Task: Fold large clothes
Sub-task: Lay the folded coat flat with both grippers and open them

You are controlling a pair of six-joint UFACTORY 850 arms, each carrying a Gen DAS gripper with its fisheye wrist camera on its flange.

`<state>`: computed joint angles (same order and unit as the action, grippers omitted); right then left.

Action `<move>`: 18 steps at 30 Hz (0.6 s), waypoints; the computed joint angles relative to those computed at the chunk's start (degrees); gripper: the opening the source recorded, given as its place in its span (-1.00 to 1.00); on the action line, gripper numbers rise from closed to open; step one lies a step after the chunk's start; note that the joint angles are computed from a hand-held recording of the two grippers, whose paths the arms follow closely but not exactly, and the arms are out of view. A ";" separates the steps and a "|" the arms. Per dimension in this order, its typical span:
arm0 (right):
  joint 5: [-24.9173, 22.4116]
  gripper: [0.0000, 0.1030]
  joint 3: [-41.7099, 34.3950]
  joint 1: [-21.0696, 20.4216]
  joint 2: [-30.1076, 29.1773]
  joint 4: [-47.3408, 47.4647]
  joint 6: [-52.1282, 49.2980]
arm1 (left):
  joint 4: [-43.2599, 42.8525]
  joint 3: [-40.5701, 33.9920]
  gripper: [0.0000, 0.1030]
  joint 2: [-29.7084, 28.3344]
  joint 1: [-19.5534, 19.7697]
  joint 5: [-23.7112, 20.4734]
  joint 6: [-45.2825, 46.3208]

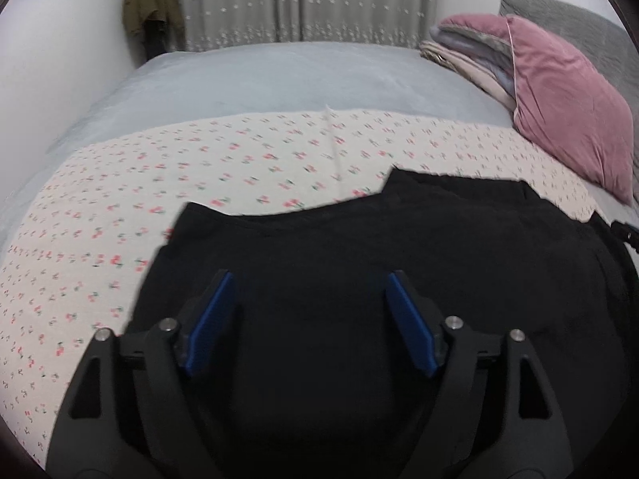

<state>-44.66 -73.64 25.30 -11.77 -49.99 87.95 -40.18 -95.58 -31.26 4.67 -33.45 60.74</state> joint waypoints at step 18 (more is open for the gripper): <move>-2.51 0.34 11.95 -5.01 9.36 7.19 4.78 | 16.42 -9.49 0.74 -5.70 7.39 -0.29 -20.89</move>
